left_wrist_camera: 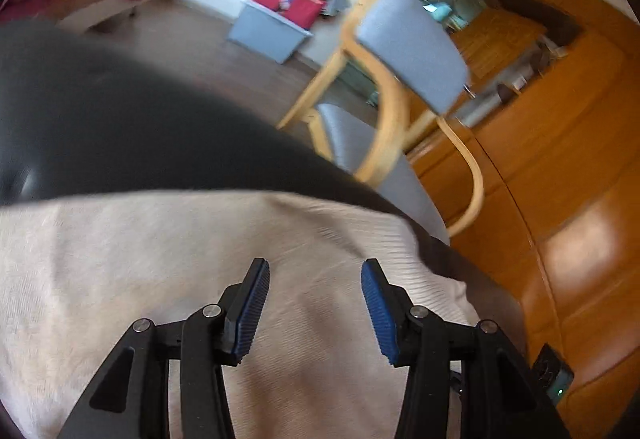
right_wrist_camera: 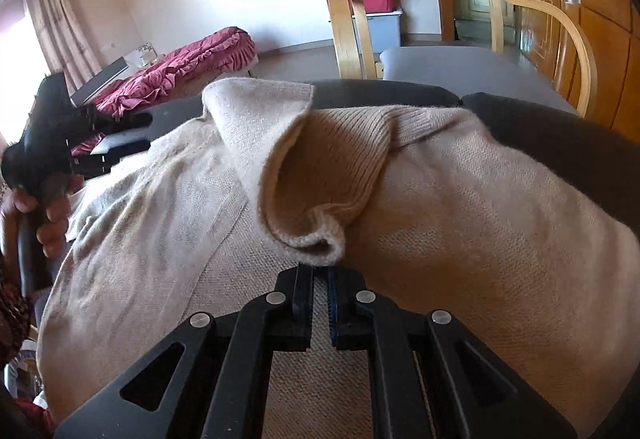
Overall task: Fold clothes
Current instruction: 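Grasp the ribbed cuff with the right tool and fold it over the body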
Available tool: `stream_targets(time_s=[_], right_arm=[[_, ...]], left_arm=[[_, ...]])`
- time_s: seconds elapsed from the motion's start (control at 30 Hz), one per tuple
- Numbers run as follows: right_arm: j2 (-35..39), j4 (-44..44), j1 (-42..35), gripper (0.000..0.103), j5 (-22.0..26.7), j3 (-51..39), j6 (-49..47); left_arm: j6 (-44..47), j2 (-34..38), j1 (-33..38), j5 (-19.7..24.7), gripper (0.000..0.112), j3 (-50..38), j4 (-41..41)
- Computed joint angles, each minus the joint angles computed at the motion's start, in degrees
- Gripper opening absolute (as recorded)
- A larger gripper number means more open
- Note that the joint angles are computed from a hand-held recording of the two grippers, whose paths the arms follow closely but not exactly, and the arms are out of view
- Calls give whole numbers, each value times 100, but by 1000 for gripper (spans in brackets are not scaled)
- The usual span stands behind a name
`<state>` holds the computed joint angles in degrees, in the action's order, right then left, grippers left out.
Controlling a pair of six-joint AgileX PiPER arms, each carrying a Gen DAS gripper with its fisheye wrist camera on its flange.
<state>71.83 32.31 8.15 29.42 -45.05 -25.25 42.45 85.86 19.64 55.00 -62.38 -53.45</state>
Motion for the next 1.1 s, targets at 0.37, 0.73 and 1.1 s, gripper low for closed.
stream_targets(time_s=[0.37, 0.73, 1.1], right_arm=[[178, 1772, -755, 6, 544, 79, -1506], [302, 2307, -1122, 6, 926, 57, -1987], [357, 2514, -1252, 6, 1100, 34, -2069]], left_arm=[[964, 311, -2262, -1436, 54, -1236, 1916], [1635, 1298, -2083, 292, 54, -2241, 2123], [3772, -367, -1009, 590, 16, -19, 1161]])
